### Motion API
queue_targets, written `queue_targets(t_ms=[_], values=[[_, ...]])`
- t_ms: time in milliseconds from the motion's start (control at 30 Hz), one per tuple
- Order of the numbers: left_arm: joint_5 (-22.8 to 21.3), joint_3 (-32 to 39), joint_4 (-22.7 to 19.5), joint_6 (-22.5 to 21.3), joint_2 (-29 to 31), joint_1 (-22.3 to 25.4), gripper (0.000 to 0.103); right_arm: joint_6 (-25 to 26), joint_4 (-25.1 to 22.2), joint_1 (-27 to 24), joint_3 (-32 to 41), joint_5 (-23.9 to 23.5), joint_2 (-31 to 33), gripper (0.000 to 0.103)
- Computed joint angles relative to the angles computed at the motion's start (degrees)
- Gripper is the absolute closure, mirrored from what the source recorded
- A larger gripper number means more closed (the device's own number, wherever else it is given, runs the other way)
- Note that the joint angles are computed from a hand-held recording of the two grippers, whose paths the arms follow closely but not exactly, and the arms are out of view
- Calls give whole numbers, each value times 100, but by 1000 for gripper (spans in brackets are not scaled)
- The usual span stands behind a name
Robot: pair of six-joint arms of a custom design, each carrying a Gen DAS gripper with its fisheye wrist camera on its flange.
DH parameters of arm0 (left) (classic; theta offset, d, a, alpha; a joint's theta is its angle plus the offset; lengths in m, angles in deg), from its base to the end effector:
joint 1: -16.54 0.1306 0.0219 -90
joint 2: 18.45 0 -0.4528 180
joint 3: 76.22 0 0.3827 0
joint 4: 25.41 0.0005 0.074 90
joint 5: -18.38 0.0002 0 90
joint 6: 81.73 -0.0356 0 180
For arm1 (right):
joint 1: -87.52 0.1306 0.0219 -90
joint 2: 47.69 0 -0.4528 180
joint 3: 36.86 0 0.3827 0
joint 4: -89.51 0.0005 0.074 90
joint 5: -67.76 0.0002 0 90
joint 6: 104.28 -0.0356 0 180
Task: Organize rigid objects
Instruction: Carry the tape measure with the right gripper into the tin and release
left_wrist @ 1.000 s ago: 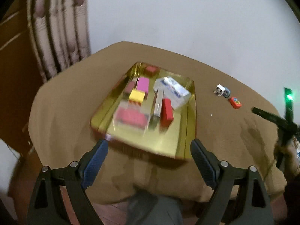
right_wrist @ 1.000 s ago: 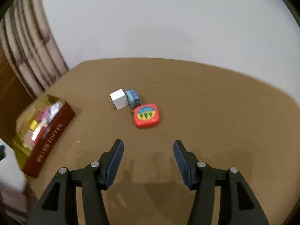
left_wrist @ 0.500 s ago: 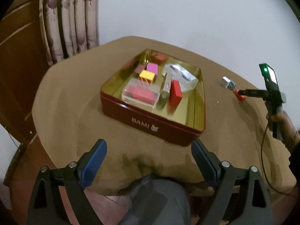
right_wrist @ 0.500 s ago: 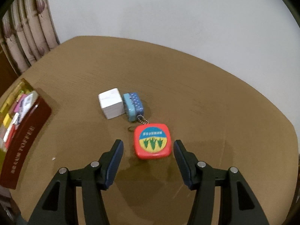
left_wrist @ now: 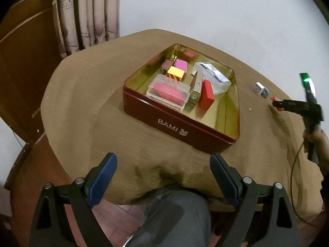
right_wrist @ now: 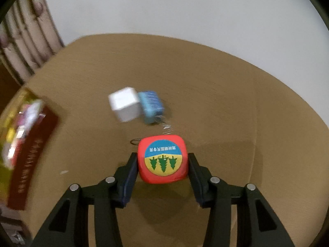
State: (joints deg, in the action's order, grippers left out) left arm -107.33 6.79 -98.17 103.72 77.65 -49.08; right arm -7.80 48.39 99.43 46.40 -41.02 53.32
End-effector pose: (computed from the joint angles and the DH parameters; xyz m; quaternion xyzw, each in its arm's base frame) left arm 0.2042 -0.4015 0.3915 -0.2556 0.9163 0.0164 0.3079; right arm 0.5147 0.1198 0.3661 -0.1951 0.9312 0.1695 0.2570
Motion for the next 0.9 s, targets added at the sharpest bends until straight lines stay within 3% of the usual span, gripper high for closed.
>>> queue_targets(t_ms=[100, 233, 367, 467, 700, 900], values=[[-9, 17, -169, 154, 2, -75, 14, 87, -77, 28, -174, -927, -519, 55], [241, -168, -17, 359, -123, -124, 14, 244, -305, 446, -93, -1458, -1053, 55], [259, -331, 175, 526, -296, -179, 14, 679, -774, 1264, 171, -1312, -1098, 55], [87, -300, 64, 604, -309, -253, 14, 1174, -987, 1897, 354, -753, -980, 55], [123, -305, 158, 381, -317, -239, 14, 1949, -1643, 2336, 1014, -285, -410, 55], [258, -439, 379, 368, -397, -179, 14, 2327, -1697, 2452, 1186, 219, -4, 55]])
